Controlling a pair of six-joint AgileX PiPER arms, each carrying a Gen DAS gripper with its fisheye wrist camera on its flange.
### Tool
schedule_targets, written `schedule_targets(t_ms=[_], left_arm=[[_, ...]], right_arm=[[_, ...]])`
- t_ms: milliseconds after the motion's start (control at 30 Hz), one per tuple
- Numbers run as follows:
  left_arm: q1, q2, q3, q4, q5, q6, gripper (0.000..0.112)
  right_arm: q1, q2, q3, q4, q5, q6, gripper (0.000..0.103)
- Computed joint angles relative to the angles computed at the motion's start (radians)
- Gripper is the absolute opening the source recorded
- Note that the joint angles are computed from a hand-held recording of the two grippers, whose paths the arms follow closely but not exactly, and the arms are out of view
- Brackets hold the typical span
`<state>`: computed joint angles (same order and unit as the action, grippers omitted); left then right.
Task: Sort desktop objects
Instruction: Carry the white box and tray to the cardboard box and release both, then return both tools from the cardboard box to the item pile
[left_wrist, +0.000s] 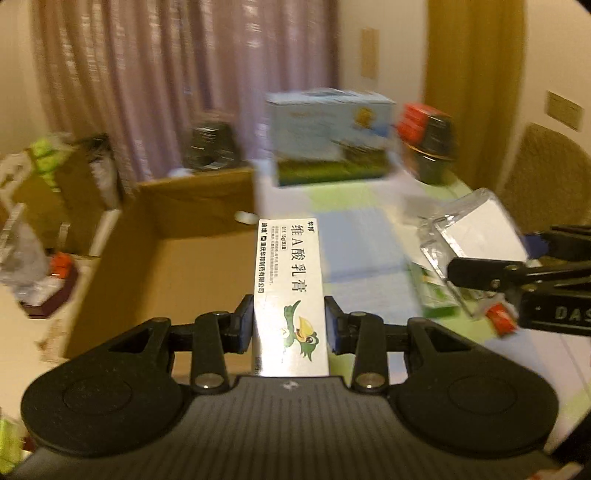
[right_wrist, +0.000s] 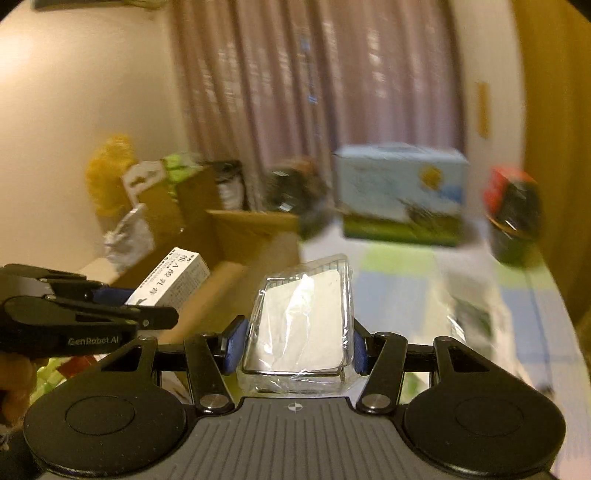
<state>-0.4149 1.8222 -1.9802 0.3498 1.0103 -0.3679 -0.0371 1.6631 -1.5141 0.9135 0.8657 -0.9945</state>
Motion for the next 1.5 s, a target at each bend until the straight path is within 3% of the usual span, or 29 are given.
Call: schedule_targets(t_ms=[267, 433, 667, 733, 800, 1000, 1067, 1233, 1500], left_arm=[[0.257, 0.059, -0.103, -0.148, 0.033, 0.213, 0.033], [0.332, 0.093, -0.107, -0.208, -0.001, 0.298, 0.033], [0.380, 0.128, -0.063, -0.265, -0.055, 0.343, 0.033], [0.387, 0.129, -0.041, -0.286, -0.075, 0.360, 0.034], [0.393, 0.134, -0.033, -0.291, -0.086, 0.361, 0.043], [0.407, 0.079, 0.048, -0.269, -0.147, 0.333, 0.046], [0.411, 0.050, 0.082, -0.263, -0.169, 0.314, 0.050], [0.419, 0.012, 0.115, -0.261, -0.179, 0.293, 0.052], [0.401, -0.062, 0.184, -0.242, -0.192, 0.252, 0.052]], right_arm=[[0.258, 0.183, -0.242, -0.144, -0.050, 0.213, 0.052], [0.329, 0.325, -0.401, -0.232, -0.028, 0.300, 0.052], [0.355, 0.403, -0.448, -0.278, -0.048, 0.326, 0.052], [0.356, 0.399, -0.428, -0.267, -0.067, 0.301, 0.052], [0.356, 0.402, -0.428, -0.261, -0.071, 0.299, 0.052], [0.364, 0.389, -0.411, -0.242, -0.079, 0.291, 0.052], [0.362, 0.397, -0.423, -0.214, -0.058, 0.281, 0.047], [0.371, 0.403, -0.443, -0.230, -0.052, 0.298, 0.048], [0.272, 0.238, -0.231, -0.121, -0.120, 0.189, 0.069]])
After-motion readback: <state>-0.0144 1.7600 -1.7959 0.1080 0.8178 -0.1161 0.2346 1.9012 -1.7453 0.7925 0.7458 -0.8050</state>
